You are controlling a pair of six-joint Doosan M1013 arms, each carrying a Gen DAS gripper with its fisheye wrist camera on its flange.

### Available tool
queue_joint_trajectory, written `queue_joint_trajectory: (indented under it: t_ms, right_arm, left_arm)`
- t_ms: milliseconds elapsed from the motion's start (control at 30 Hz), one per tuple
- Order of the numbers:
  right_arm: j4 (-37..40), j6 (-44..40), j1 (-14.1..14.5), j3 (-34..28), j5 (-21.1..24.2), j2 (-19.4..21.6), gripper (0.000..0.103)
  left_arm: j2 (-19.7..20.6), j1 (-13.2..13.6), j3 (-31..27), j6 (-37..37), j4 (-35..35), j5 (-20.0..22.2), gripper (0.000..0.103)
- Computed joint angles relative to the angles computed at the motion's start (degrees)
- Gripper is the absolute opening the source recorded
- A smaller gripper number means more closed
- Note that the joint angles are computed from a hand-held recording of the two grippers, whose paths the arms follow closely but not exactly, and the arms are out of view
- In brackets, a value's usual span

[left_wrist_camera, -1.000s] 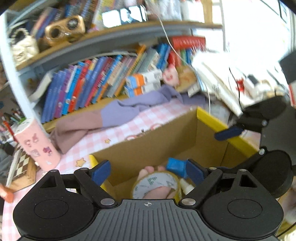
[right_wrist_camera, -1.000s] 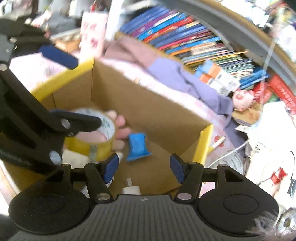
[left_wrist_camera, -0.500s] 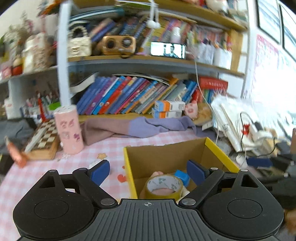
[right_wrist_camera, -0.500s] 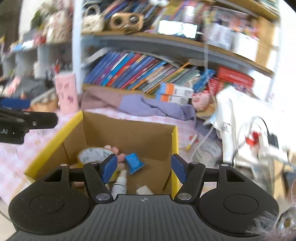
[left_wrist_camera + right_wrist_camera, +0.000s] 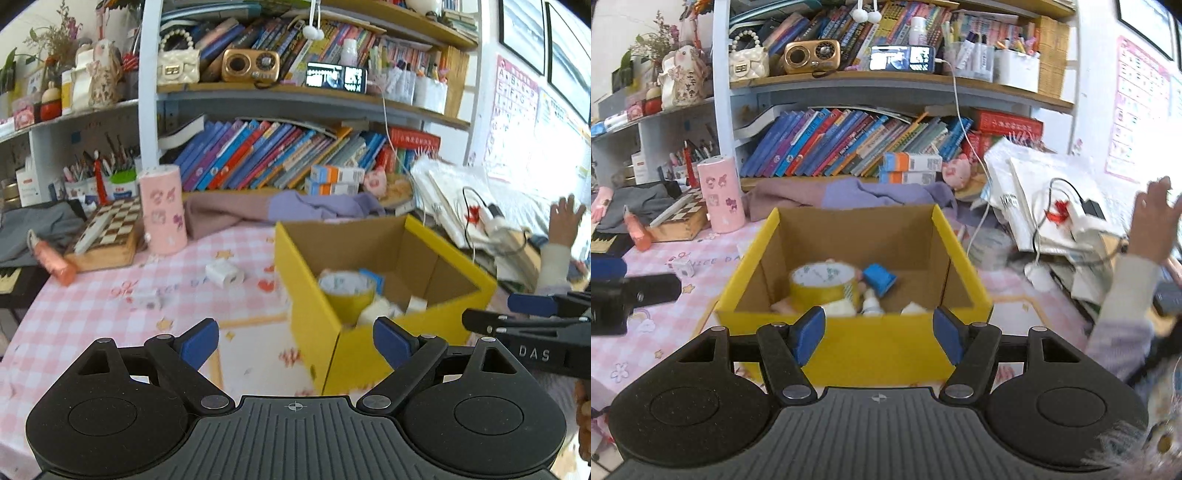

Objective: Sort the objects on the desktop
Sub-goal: 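Lift both open tools out of the box and move toward the table items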

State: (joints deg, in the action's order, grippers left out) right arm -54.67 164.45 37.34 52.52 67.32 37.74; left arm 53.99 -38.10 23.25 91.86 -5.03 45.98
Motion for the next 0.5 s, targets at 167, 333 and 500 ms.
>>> queue_joint_trajectory:
  t_ms: [167, 333, 500]
  right_arm:
    - [0.2, 0.9, 2.5, -4.2, 5.4, 2.7, 0.062]
    - [1.2, 2.5, 4.7, -7.7, 8.9, 5.1, 0.062]
    - [3.6, 2.7, 6.2, -11.5, 11.0, 7.6, 0.063]
  left_arm:
    - [-5.0, 1.3, 9.9, 2.9, -2.1, -2.9, 0.093]
    - [-8.2, 2.5, 16.4, 4.3, -3.9, -4.3, 0.093]
    - [-10.4, 3.6, 20.7, 6.9, -5.3, -5.4, 0.093]
